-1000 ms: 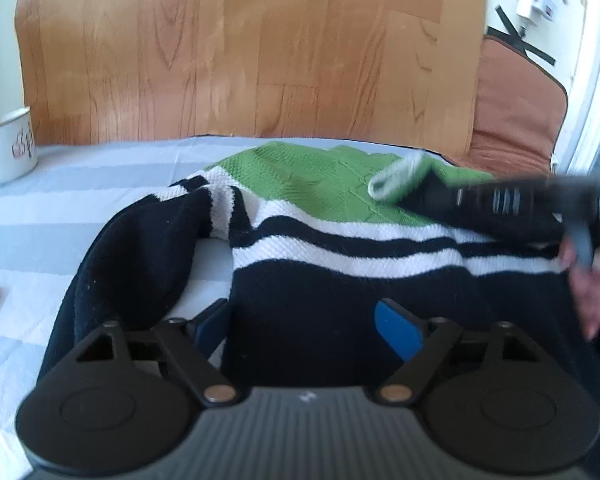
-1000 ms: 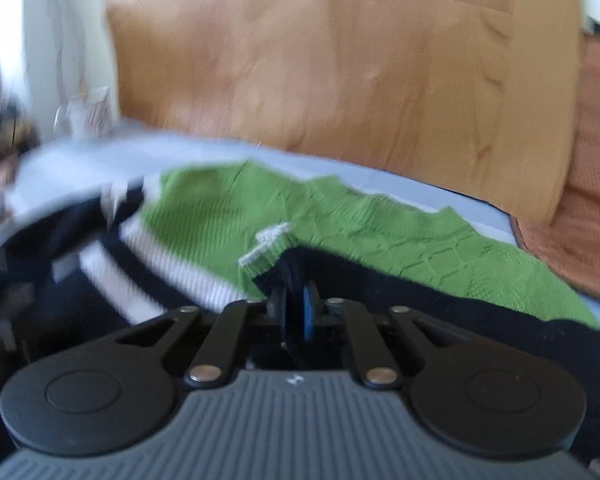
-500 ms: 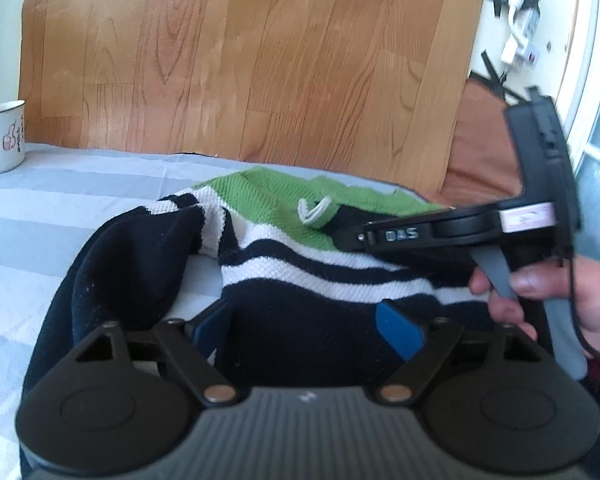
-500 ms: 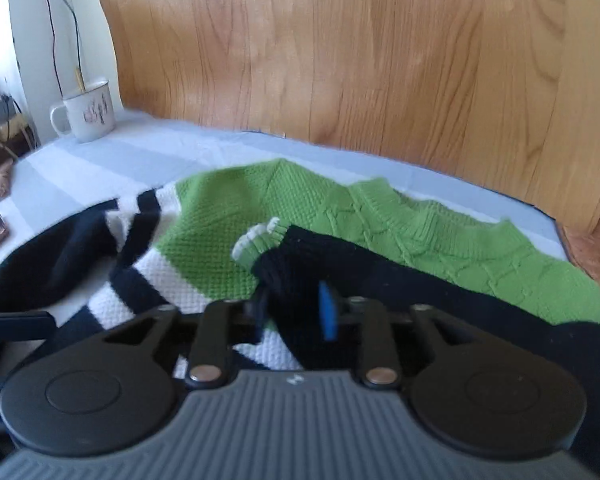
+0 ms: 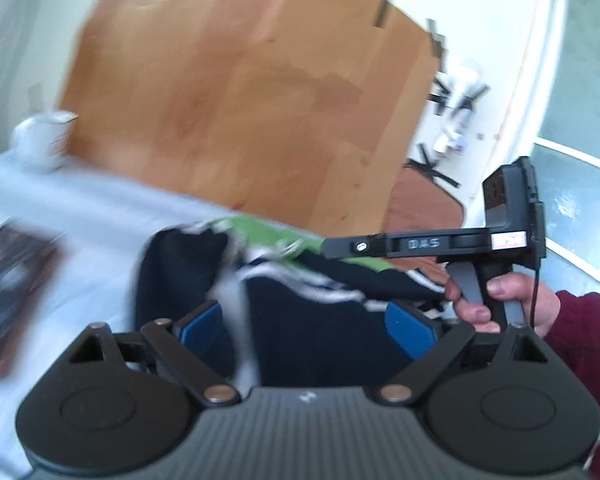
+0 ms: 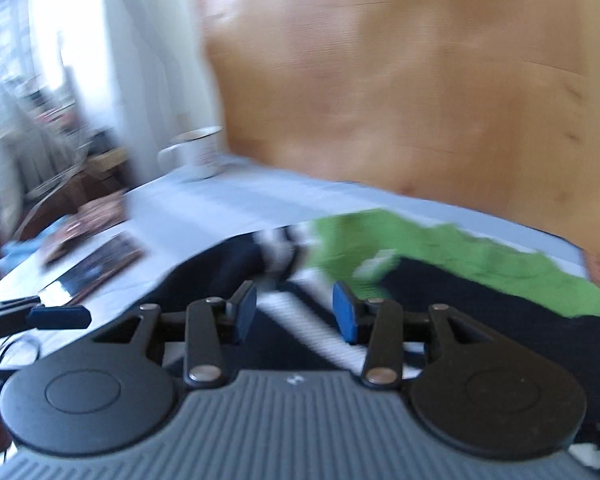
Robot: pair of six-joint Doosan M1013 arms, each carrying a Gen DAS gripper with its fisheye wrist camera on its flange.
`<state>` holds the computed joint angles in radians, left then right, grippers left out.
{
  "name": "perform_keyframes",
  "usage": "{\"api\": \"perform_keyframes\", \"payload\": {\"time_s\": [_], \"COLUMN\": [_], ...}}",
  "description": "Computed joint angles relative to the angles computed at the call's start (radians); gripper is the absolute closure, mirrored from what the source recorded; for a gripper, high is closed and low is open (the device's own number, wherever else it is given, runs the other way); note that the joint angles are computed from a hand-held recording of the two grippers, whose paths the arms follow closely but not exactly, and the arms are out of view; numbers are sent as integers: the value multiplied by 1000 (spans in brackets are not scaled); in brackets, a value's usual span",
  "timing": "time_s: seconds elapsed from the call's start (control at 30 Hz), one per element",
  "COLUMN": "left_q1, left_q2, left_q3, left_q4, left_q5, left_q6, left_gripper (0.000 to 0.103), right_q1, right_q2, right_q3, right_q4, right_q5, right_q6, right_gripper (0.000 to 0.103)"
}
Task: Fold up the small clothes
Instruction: 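Grasp the other sleeve cuff with the right gripper and lift it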
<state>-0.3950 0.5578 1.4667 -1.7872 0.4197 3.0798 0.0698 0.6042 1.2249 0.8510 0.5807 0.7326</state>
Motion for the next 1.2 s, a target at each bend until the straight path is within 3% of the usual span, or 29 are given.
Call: {"api": "perform_keyframes", "payload": {"time_s": [0.1,0.23,0.37,0.4,0.47,0.5,0.57,0.6,0.63,0.67,0.93,1.13,1.2], "left_q1": [14,16,32,34,40,42,45,46,47,48,46,42,39], "left_q2": [-43,-82,-102,-104,-108,-107,-107,-106,-106,-106,-107,-102,-97], "left_q3": [72,123,150,155,166,166,169,170,171,173,170,152,139], "left_q4": [-28,-180,-280,-303,-331,-333,-334,-337,-344,-356,-418,-416,-393], "left_q5": [-39,-86,-41,-28,-4,1,1,0,-1,-2,-55,-77,-78], "left_q6": [-18,141,256,282,309,306,297,295,295,300,299,274,260], "left_gripper": [11,11,11,11,11,11,11,11,11,11,11,11,11], "right_q1": [27,74,101,106,119,127,138,131,131,132,102,80,64], "right_q2": [19,40,46,52,58,61,85,98,108,119,256,368,364], "right_q3": [-27,-55,-76,-88,-99,-102,-133,-155,-180,-213,-594,-858,-861], "right_q4": [22,-25,-56,-68,-120,-160,-243,-218,-236,-265,7,-62,-61], "right_q5": [99,169,268,294,315,308,311,336,337,350,429,375,333], "right_q6": [-91,-189,-293,-299,-299,-286,-211,-176,-142,-92,207,495,538], "right_gripper": [52,49,47,44,28,28,32,41,68,86,87,87,87]}}
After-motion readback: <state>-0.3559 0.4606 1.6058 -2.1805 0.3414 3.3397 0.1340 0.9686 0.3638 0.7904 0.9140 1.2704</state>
